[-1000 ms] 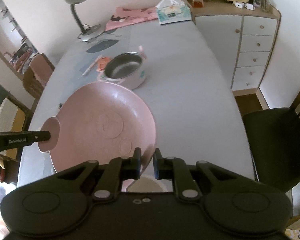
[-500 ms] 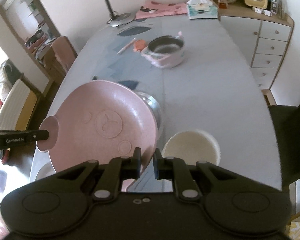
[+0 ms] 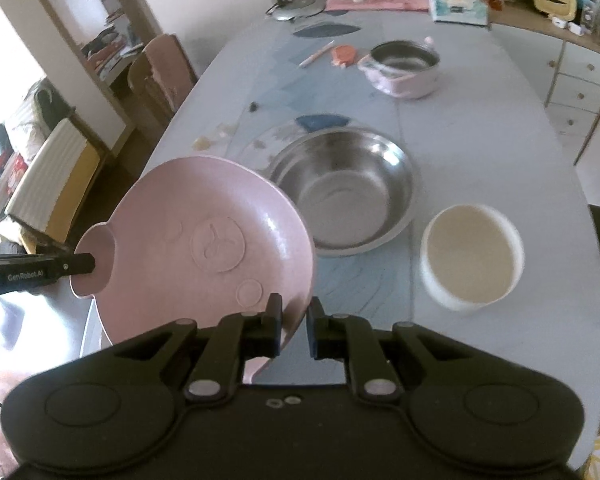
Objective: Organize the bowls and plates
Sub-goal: 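Lift the pink plate with both tools and carry it over the white plates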
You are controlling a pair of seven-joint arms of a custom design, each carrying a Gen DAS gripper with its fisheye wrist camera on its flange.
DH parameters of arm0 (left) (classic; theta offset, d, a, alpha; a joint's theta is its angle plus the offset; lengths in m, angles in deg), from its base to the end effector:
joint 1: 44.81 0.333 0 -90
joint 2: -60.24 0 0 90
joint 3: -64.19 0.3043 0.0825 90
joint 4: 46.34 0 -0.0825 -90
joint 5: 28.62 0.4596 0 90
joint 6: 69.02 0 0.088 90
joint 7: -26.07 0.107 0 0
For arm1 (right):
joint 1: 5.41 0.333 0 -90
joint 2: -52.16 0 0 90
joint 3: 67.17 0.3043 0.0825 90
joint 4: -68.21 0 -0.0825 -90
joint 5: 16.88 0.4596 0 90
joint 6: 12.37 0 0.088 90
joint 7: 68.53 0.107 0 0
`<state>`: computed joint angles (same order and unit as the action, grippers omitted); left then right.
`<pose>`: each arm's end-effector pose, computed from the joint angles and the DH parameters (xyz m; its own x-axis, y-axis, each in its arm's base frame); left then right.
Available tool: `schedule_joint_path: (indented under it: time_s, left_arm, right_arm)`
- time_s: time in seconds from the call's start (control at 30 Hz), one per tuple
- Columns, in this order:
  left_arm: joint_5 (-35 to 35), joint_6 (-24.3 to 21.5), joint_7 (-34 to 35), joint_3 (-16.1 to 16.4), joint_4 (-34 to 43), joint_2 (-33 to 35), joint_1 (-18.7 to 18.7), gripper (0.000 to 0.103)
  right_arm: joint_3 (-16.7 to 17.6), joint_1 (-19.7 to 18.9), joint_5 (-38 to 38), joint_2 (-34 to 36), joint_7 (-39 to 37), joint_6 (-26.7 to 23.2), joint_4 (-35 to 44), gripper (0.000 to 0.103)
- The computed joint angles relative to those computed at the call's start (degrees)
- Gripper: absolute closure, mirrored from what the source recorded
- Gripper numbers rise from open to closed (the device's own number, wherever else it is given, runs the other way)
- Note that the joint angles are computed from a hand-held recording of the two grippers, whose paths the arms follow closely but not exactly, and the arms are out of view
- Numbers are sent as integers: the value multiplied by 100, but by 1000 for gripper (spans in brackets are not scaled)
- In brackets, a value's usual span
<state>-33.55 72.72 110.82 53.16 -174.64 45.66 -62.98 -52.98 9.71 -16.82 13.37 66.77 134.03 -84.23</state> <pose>0.5097 -0.2888 0.4830 -0.3768 -0.9234 0.0729 -0.8337 0.3037 -0.4611 0.4051 0.2223 0.4622 -0.2086 -0.9418 -0.2637 -0.8212 0.3151 -0.4757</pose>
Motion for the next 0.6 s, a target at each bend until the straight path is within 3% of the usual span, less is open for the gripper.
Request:
schedule_joint_path:
  time_s: [0.27, 0.6]
  left_arm:
    - [103, -3, -103, 154, -540, -330, 190, 92]
    - [229, 74, -170, 286, -1000, -475, 391, 92]
  right_arm:
    - [151, 230, -25, 800, 64, 185, 448, 90]
    - [77, 517, -78, 1723, 62, 373, 935, 90]
